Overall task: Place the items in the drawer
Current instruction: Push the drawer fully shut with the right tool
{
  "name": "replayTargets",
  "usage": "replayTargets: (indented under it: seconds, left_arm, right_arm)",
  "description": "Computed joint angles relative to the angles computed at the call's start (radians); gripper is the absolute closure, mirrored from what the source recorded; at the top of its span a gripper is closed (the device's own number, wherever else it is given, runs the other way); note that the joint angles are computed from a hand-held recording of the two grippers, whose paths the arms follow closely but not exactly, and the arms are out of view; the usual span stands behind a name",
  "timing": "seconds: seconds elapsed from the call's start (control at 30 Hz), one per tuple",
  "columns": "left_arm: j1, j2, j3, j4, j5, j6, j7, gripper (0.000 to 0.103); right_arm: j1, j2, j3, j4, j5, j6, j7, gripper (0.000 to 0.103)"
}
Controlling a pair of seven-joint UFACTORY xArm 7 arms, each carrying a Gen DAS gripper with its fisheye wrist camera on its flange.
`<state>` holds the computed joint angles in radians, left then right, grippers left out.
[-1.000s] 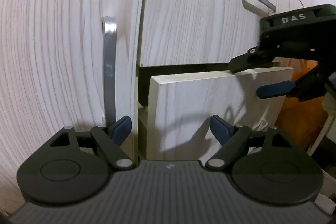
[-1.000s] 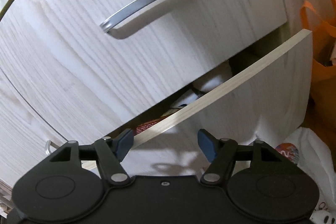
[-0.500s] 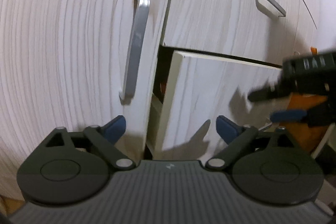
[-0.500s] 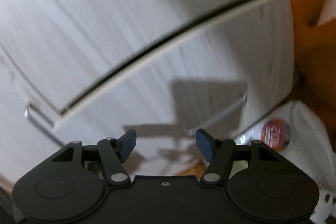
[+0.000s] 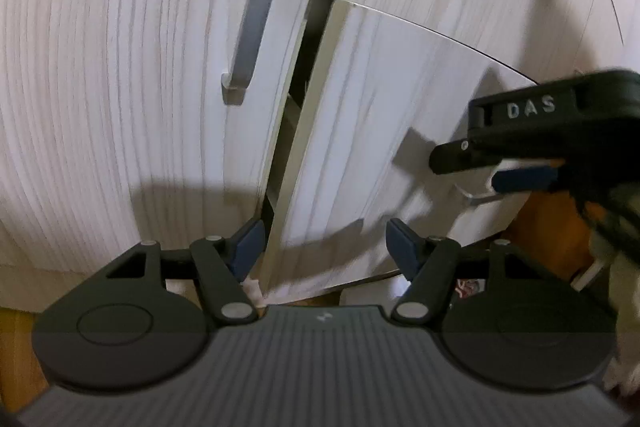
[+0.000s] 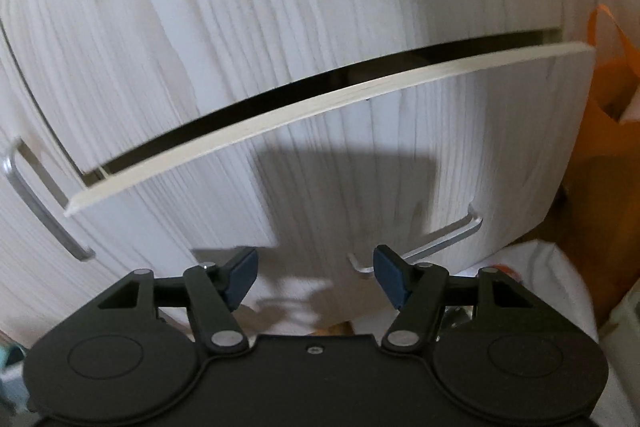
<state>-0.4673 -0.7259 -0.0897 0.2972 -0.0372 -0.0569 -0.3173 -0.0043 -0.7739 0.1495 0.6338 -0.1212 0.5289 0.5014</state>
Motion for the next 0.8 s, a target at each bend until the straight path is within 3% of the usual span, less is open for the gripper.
replayTargets:
  seconds: [0.07, 0.2, 0.4, 0.53, 0.63, 0.8]
  left_arm:
    - [0.013, -0.007, -0.014, -0.017, 0.006, -0.032, 0.0, 0.034]
    - [0.067, -0.012, -0.075, -0.024, 0.007, -0.08, -0.045, 0.014]
    - [0.06, 0.015, -0.058, 0.034, 0.032, -0.037, -0.048, 0.013]
    - [0.163, -0.04, -0.142, 0.03, 0.07, 0.004, -0.043, 0.013]
    - [0.113, -0.043, -0.089, 0.03, 0.069, 0.046, -0.024, 0.013]
    - [0.11, -0.041, -0.091, -0.002, 0.079, -0.047, 0.003, 0.013]
  right_arm:
    - [-0.007, 0.008, -0.003, 0.014, -0.019, 0.016, -0.023, 0.034]
    - [-0.04, -0.021, -0.018, -0.013, -0.025, -0.021, -0.014, 0.033]
    - [-0.036, -0.051, -0.066, -0.04, 0.016, -0.051, -0.031, 0.033]
    - [-0.05, -0.042, -0.058, -0.018, 0.02, -0.021, -0.047, 0.033]
    - [-0.112, -0.043, -0.01, -0.004, 0.001, 0.017, 0.023, 0.033]
    - [-0.096, -0.065, -0.038, -0.034, 0.009, 0.0, 0.052, 0.033]
